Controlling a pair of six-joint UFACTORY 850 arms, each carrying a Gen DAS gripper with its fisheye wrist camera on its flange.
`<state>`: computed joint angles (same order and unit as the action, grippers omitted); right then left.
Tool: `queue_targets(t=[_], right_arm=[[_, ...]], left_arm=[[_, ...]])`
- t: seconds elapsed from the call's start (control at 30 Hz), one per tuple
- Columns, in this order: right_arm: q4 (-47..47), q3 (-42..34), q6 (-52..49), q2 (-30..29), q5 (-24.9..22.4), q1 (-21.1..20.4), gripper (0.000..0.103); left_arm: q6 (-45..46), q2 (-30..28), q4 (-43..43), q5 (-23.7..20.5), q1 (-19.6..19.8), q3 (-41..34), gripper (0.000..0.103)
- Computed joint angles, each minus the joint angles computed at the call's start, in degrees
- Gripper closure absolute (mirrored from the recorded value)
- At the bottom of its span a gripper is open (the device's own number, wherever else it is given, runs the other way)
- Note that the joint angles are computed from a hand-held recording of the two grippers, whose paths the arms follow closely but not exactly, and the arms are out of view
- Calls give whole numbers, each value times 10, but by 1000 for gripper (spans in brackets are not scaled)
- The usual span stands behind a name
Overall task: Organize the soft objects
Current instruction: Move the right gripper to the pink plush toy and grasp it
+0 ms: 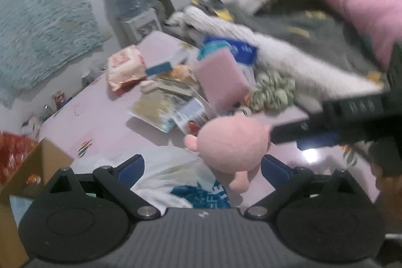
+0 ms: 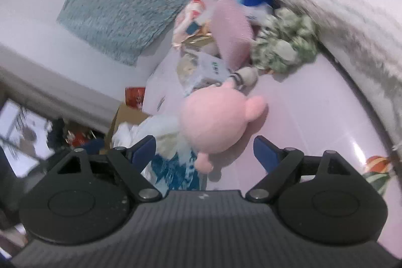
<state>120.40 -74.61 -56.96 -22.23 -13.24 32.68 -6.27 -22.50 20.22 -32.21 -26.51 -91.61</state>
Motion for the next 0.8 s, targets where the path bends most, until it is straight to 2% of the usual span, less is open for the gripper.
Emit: queue_targets(t=[0.07,0.27,0.37,0.43,0.5,0.6,0.7,0.8], right_arm=[[31,-11,-5,-20,-9,-2,19],[10,-51,56,-70,-35,-13,20],[26,-65,49,-88,-48,-17,31],[39,-70,41,-96,-59,-20,45],[73,-65,19,-99,-80,-22,49],[86,-54,0,-92,-85,-23,52],[64,-31,12,-72,-92,-26,53],[2,-4,50,-44,-103,-32,53]], left_arm=[[16,-25,-4,-14,-2,-24,3],[90,-103,-62,-69,-2,-117,3],[104,-143,-80,-113,-4,-168,10],[118,-163,-112,-142,-2,-197,20],[115,-167,-123,-148,-2,-201,17],[129,-160,-154,-161,0,-196,17],[166,-148,-222,-189,6,-189,17],[225,-133,-305,-220,15,-175,16]])
